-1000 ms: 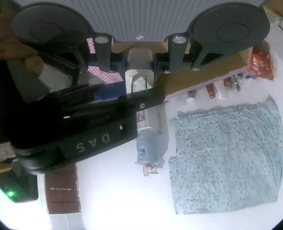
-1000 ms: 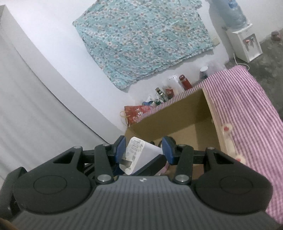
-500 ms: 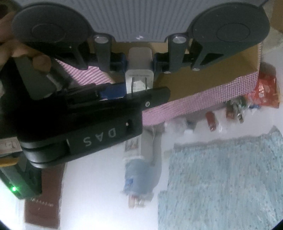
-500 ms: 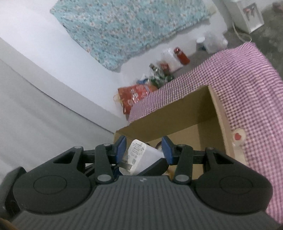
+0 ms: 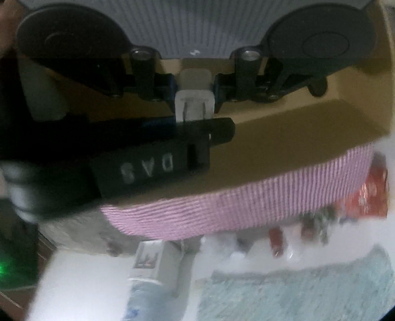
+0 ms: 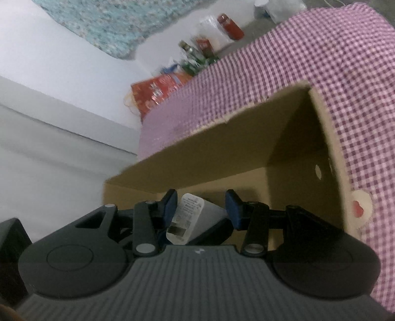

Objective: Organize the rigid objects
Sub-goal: 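Lower the white charger plug into the box and open the right gripper, then move the right gripper to the gold-lidded jar and grasp it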

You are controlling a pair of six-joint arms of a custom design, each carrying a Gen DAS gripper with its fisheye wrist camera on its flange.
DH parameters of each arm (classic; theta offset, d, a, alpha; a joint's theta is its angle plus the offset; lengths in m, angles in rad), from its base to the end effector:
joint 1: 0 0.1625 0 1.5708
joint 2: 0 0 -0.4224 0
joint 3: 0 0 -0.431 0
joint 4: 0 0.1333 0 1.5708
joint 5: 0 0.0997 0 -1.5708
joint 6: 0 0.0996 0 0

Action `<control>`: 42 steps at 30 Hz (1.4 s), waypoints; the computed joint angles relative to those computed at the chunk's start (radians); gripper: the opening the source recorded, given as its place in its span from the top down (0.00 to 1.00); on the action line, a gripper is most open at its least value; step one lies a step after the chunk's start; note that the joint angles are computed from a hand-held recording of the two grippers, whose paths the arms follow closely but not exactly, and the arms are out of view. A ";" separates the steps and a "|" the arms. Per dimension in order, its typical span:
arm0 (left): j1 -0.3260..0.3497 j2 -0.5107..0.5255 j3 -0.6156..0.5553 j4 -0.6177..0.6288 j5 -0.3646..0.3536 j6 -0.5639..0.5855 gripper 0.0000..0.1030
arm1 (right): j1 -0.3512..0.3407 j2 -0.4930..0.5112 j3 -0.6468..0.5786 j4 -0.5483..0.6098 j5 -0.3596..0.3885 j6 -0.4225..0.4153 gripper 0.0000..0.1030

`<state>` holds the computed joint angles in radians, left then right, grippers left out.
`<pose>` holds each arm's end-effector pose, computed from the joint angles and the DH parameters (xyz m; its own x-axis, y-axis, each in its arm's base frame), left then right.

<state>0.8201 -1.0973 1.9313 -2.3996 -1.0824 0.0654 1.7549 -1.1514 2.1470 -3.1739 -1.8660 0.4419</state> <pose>-0.2650 -0.5480 0.1307 -0.5981 0.6507 -0.4679 0.7228 0.6902 0.0359 0.2019 -0.5145 0.1653 -0.9420 0.3345 -0.0282 0.2794 0.7347 -0.6181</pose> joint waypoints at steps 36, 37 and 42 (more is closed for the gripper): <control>-0.100 -0.765 0.392 -0.020 -0.147 0.001 0.03 | 0.467 -0.152 0.445 -0.632 -0.255 0.042 0.43; -0.092 -0.801 0.410 -0.010 -0.160 0.012 0.03 | 0.480 -0.112 0.454 -0.678 -0.266 0.057 0.42; -0.068 -0.959 0.503 0.076 -0.182 0.044 0.03 | 0.459 0.148 0.449 -0.883 -0.240 0.149 0.41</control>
<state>0.7523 -2.0559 2.4344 -2.3234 -1.2641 0.1094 2.2143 -1.0036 2.5964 -4.0568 -2.1065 0.5908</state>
